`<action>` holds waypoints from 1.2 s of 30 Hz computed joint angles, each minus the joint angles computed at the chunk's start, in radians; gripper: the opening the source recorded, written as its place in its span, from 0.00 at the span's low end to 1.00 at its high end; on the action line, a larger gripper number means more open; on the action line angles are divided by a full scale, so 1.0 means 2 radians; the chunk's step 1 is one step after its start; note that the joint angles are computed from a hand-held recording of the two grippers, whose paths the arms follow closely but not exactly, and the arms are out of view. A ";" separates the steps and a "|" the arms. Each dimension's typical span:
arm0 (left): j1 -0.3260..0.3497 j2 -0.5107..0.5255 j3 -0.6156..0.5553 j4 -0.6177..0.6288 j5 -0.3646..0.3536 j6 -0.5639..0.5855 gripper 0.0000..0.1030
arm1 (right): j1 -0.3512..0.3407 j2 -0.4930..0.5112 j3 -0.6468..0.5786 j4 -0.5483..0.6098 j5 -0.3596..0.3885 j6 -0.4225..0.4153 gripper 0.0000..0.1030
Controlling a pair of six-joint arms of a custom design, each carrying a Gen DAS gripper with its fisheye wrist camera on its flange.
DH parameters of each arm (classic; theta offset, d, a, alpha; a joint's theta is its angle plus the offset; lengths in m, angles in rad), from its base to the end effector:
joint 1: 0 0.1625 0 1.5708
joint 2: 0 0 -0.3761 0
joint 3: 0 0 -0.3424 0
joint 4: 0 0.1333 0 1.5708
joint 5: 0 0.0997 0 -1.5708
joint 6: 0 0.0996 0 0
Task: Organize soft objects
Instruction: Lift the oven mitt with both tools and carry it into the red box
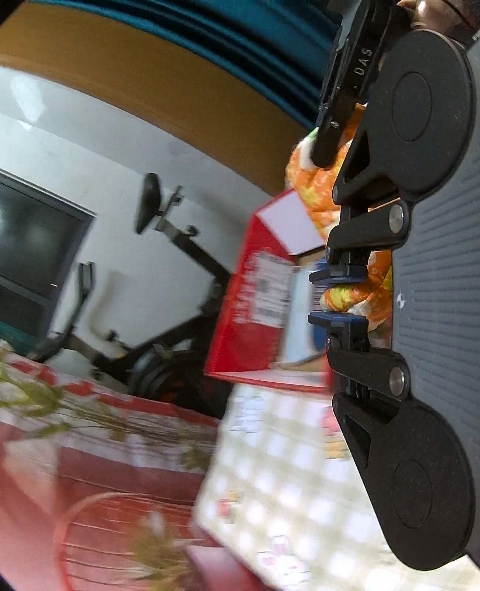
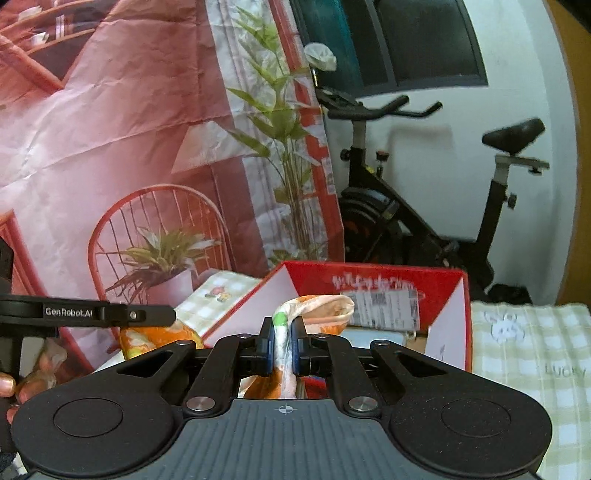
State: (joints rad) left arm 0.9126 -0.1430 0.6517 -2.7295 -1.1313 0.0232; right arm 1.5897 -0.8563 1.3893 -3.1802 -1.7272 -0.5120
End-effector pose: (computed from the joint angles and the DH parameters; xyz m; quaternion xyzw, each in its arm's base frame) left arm -0.3536 -0.7445 0.0379 0.2434 0.8950 -0.3605 0.0990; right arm 0.1305 -0.6729 0.3137 0.1859 -0.8365 0.4792 0.1898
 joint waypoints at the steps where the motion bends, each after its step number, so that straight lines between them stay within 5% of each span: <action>1: 0.004 -0.009 0.017 0.010 -0.006 -0.014 0.16 | -0.004 -0.004 0.011 0.000 0.000 0.007 0.08; 7: 0.026 -0.033 0.075 0.094 -0.037 -0.079 0.16 | -0.028 -0.015 0.084 -0.014 -0.019 0.047 0.08; 20: 0.048 0.002 -0.008 0.232 -0.075 -0.073 0.22 | -0.062 -0.044 0.121 0.059 0.001 0.128 0.13; 25: 0.042 -0.009 0.018 0.204 -0.061 -0.062 0.12 | -0.060 -0.044 0.111 0.077 -0.002 0.132 0.08; 36: 0.004 -0.063 0.096 0.024 -0.027 0.025 0.10 | -0.016 -0.053 0.061 0.064 0.019 0.038 0.07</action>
